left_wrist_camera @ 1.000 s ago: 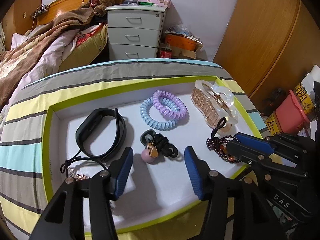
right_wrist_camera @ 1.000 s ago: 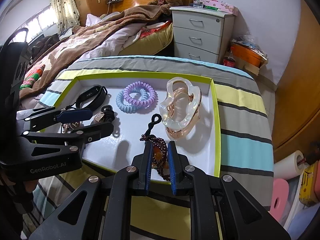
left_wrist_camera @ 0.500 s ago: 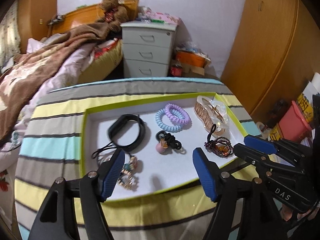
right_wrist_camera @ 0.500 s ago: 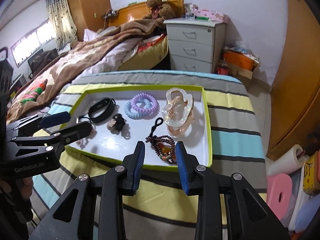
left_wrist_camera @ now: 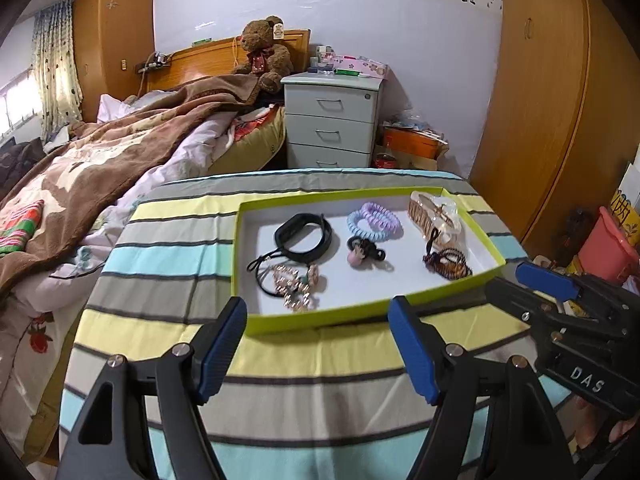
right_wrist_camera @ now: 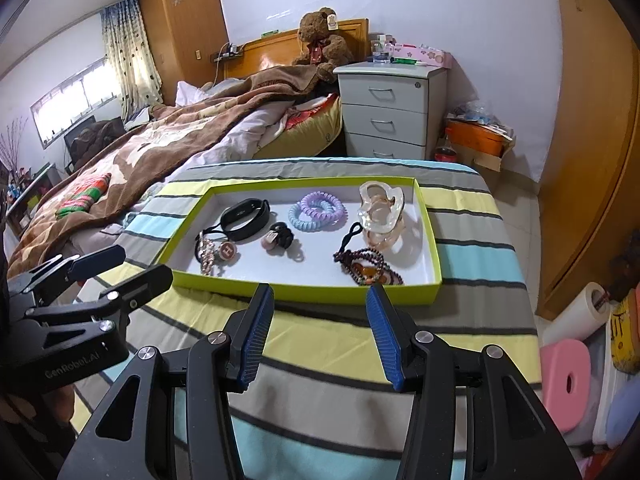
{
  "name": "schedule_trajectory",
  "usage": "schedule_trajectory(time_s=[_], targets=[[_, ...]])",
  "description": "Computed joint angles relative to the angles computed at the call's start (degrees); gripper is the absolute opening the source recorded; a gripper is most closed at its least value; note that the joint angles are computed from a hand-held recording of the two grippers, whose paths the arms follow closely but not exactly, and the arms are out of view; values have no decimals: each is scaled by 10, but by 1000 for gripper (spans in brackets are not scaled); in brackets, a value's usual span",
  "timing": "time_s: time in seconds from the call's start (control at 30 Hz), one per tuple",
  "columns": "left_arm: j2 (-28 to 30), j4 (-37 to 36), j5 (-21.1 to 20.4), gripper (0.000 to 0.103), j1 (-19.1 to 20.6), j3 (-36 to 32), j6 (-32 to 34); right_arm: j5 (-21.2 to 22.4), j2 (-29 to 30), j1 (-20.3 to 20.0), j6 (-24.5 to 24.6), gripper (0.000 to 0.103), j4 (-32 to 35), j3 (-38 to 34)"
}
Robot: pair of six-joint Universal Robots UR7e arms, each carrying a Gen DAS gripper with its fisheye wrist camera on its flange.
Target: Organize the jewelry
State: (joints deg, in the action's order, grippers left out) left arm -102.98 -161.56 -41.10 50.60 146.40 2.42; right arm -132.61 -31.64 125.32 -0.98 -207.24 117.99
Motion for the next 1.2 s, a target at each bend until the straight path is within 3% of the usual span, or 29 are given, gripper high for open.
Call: schedule_trajectory(time_s=[0.43,0.57,0.87,1.03,1.2], targets=[[-88,42,35,75,-42,54,-58,-50,33,43,11,49,-68,6],[-99,51,51,82,-57,66,-70,-56,38,48,14,49,-70,4],[-126,69,32,89,-53,67,-85,-59,42,51,17,49,-75,7],[-119,72,42,89,-50,65,-93,-64,44,53,22,49,-75,6],[-122,69,27,89,-40,63,-90,-67,45,53,25,49,-78,6]])
